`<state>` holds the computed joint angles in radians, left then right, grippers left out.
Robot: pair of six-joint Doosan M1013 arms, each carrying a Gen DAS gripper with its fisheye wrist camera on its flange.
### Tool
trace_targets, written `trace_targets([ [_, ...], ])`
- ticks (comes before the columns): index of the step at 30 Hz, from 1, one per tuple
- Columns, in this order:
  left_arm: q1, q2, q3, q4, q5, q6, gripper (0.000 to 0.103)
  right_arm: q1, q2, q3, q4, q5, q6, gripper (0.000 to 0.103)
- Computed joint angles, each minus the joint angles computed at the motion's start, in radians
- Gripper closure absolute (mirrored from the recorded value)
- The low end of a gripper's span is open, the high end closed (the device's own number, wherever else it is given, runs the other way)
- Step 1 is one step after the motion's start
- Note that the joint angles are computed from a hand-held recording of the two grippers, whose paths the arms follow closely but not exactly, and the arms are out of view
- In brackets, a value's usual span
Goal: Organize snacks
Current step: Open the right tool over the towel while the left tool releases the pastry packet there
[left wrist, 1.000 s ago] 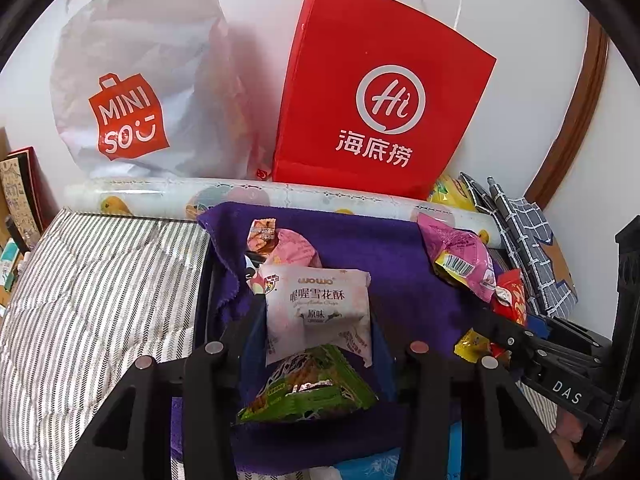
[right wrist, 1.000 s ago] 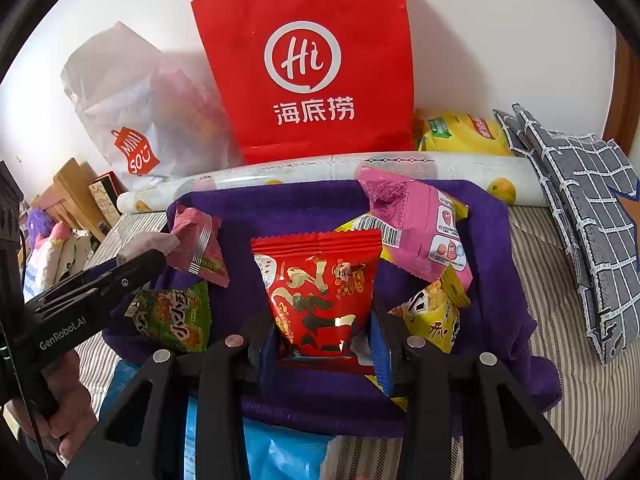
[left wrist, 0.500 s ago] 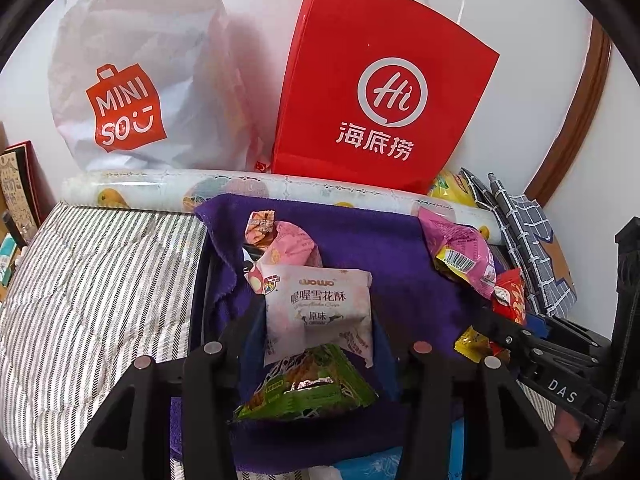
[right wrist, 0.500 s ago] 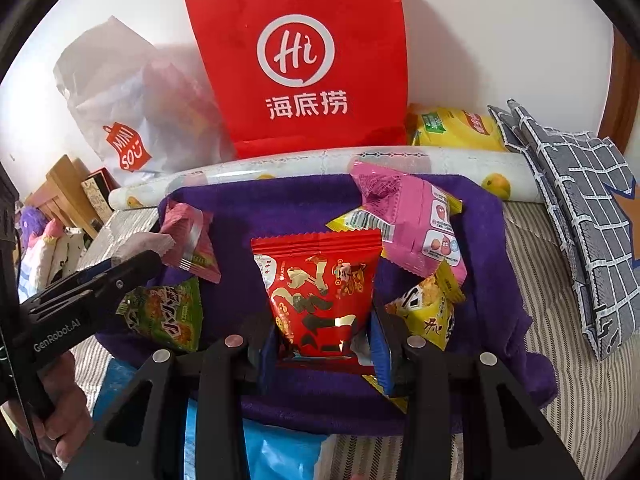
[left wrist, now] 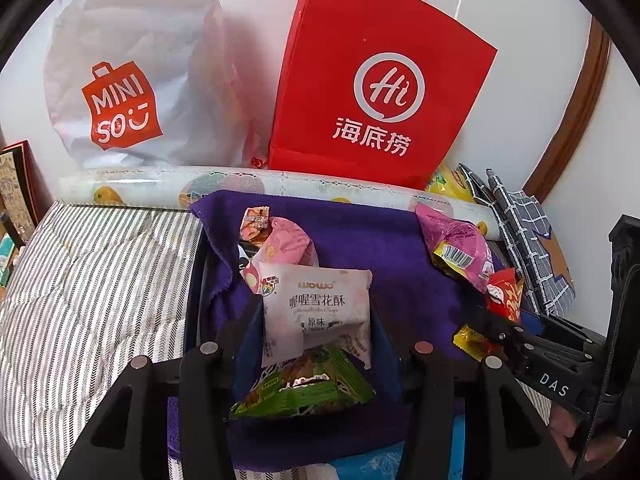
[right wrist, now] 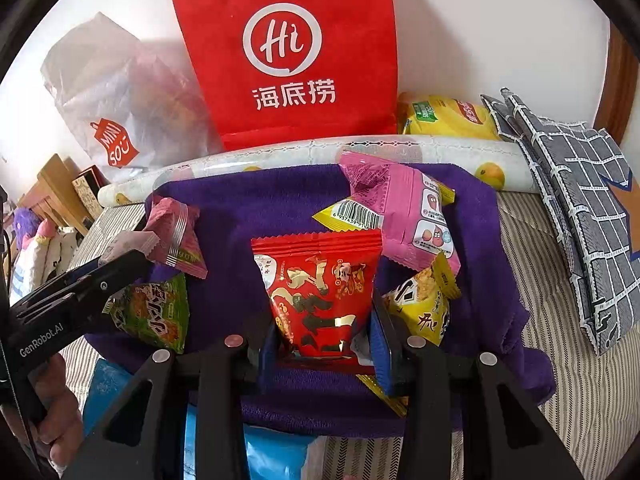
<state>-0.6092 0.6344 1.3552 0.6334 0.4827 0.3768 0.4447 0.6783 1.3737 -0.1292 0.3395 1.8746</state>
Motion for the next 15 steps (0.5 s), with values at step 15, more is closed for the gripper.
trace_targets([
  [15, 0.000, 0.001, -0.005, -0.009, 0.006, 0.015, 0.046, 0.004, -0.012, 0.015, -0.060, -0.030, 0.055, 0.052],
])
